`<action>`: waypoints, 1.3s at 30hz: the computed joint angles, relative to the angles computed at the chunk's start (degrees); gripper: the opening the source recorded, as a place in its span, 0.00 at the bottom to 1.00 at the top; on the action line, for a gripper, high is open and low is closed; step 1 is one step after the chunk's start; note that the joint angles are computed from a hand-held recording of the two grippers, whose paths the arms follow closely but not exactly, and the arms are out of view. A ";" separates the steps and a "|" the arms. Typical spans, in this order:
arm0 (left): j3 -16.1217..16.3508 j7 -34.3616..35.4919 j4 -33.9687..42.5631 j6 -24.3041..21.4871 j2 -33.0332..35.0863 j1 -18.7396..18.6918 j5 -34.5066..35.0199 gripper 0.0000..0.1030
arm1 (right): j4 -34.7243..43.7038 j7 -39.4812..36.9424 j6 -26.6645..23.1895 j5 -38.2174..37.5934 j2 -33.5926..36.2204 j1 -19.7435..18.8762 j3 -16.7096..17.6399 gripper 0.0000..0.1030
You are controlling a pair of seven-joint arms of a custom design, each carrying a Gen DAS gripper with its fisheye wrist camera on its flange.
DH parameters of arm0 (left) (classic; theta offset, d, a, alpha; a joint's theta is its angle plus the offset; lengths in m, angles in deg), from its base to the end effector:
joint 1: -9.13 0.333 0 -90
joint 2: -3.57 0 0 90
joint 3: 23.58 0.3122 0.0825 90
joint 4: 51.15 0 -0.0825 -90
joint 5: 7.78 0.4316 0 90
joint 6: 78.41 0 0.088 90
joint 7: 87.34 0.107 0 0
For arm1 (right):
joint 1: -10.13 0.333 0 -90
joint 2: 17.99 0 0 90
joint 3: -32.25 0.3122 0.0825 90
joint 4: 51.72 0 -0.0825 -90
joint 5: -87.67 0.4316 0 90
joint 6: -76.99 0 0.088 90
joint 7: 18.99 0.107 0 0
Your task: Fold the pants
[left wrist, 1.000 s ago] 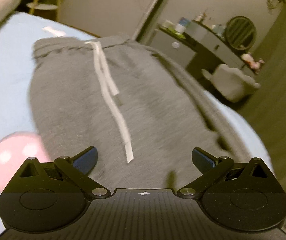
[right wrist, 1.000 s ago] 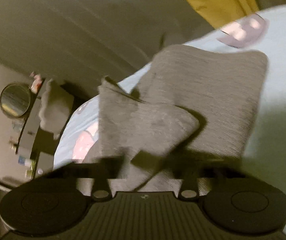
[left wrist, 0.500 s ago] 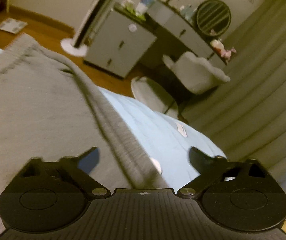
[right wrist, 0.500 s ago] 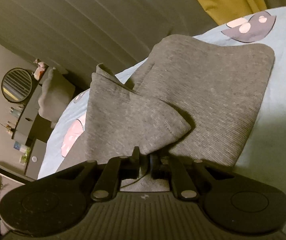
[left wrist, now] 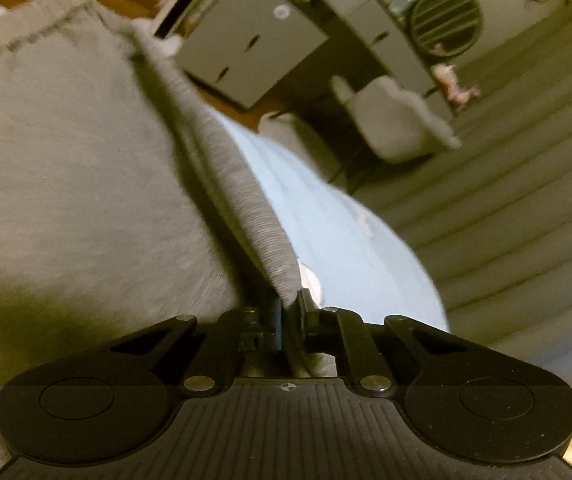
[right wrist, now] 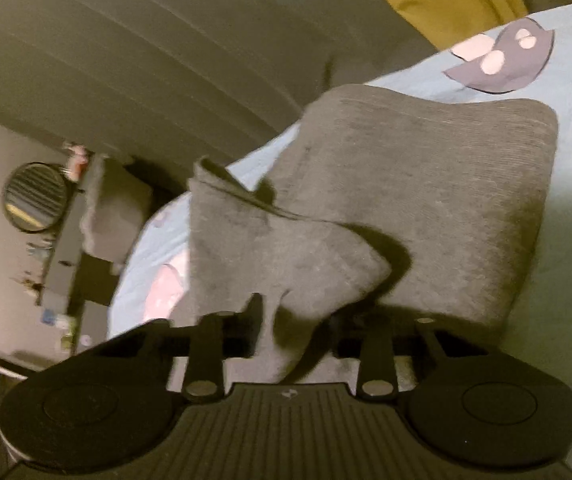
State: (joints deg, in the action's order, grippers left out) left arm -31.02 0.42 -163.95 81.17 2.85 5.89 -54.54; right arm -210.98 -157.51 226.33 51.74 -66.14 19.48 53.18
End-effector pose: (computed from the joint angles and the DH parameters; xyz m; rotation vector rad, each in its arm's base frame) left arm 0.6374 -0.0871 0.5398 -2.3787 1.4026 -1.4353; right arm 0.3405 0.2043 0.4691 -0.2622 2.2413 -0.3840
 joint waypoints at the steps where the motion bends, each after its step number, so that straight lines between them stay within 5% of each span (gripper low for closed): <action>1: 0.13 1.35 -1.80 0.17 -2.13 0.08 -0.84 0.09 | 0.50 -1.88 -1.56 0.61 -0.28 0.96 -0.96 0.10; 4: 1.23 4.38 -6.60 0.01 -8.13 -0.48 -1.65 0.09 | 0.60 -4.39 -3.69 -0.58 -4.30 1.62 -0.50 0.09; 11: 6.88 17.37 -24.78 -1.73 -29.09 -6.56 -11.16 0.09 | -0.75 -16.38 -19.23 0.75 -16.80 8.96 0.43 0.09; 14: 6.67 14.20 -33.02 -5.11 -38.35 -5.83 -6.32 0.10 | -2.90 -20.34 -28.27 3.96 -21.79 12.81 0.12 0.08; 17: 4.72 10.63 -37.34 -7.99 -44.09 -2.55 3.50 0.17 | -7.10 -20.53 -28.63 8.13 -26.07 16.03 -2.87 0.09; 19: 5.28 10.50 -37.15 -7.42 -44.25 -2.11 7.09 0.54 | -7.23 -21.34 -28.24 9.92 -24.80 16.30 -3.52 0.14; 21: 5.75 9.21 -36.38 -4.66 -43.14 -1.66 8.56 0.66 | -7.62 -20.67 -26.20 10.68 -23.76 15.84 -3.31 0.21; 22: 6.10 8.59 -34.77 -3.23 -40.83 -1.52 9.12 0.72 | -7.83 -19.57 -24.20 10.72 -23.10 15.22 -3.03 0.35; 23: 5.52 6.99 -33.15 -2.11 -38.48 -0.62 10.27 0.72 | -7.34 -18.88 -22.46 10.76 -21.52 14.35 -3.01 0.46; 28: 1.73 -1.10 -22.98 3.50 -23.78 5.02 19.16 0.79 | -6.46 -18.21 -17.80 11.51 -16.52 12.82 -3.35 0.49; 31: -3.56 -12.83 -16.09 2.13 -16.08 11.77 31.29 0.78 | -6.48 -17.69 -17.75 11.63 -16.14 12.43 -2.99 0.47; 32: -3.35 -13.92 -14.93 1.92 -14.66 11.75 32.32 0.76 | -6.27 -17.86 -18.28 11.68 -15.91 12.36 -3.05 0.36; 34: -1.66 -14.80 -12.68 1.51 -12.05 10.38 32.26 0.47 | -4.40 -20.12 -21.00 11.83 -13.92 12.36 -3.65 0.14; 36: 0.62 -13.93 -12.34 -0.82 -12.12 8.84 31.19 0.09 | -3.72 -22.20 -22.09 12.04 -13.27 12.61 -4.75 0.10; 39: 4.48 -7.98 -15.61 3.90 -15.08 5.76 25.71 0.09 | -1.15 -26.08 -23.79 11.46 -11.09 11.98 -5.44 0.08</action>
